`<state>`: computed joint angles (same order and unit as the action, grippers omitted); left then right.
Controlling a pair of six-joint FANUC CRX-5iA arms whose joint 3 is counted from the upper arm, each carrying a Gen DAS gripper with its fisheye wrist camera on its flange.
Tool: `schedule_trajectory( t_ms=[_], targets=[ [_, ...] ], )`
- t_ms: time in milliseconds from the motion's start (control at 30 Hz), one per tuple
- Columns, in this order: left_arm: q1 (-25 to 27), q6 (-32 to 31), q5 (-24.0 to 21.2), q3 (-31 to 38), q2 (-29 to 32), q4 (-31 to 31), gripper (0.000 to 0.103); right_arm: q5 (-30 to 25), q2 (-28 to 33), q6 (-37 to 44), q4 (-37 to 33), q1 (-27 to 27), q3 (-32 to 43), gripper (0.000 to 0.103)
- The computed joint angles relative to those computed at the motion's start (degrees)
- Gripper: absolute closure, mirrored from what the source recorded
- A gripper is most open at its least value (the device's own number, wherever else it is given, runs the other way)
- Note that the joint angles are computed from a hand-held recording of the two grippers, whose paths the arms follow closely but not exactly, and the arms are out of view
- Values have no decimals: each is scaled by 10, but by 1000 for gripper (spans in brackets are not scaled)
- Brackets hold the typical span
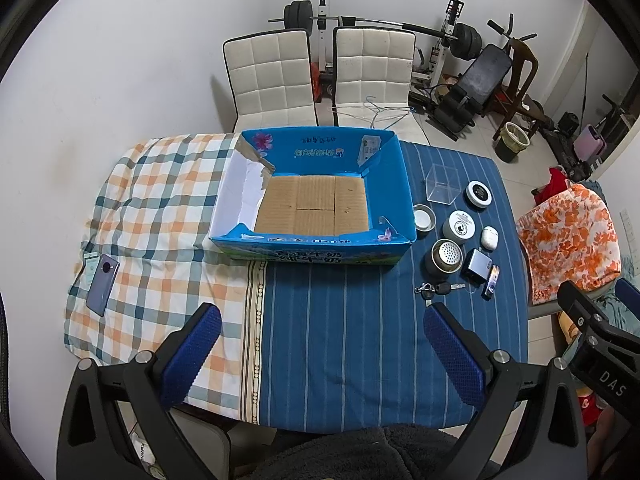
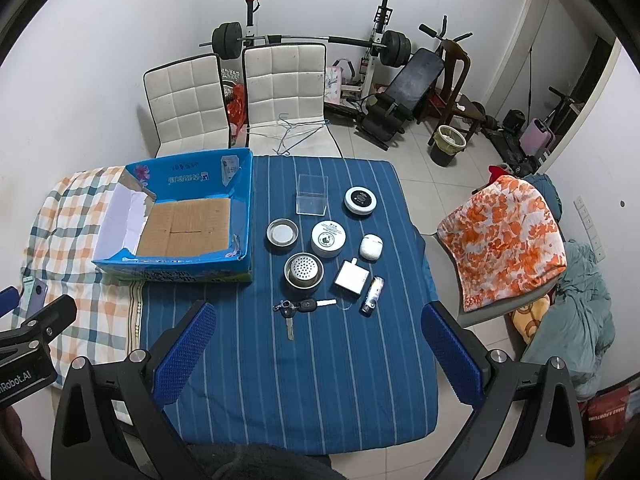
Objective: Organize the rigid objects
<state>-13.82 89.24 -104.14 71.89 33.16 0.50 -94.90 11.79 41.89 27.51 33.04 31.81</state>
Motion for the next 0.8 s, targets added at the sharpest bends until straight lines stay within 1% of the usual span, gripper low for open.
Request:
schedule_trajectory(
  t_ms=[333,433,533,700,800],
  targets=[
    [1,-1,1,-3,-2,0,0,-4,4,2,-2,-1,7,0],
    [1,-1,0,-3,-2,1,0,5,-5,-4,-3,0,-12,0],
    [1,-1,2,-6,-3,1,0,4,-4,-5,-4,1,-11,0],
    [1,2,2,-9,-4,2,0,11,-7,-2,-16,-8,-26,0],
    [1,4,3,-14,-5,4,0,15,0,5,-31,-24,-15,0]
  ],
)
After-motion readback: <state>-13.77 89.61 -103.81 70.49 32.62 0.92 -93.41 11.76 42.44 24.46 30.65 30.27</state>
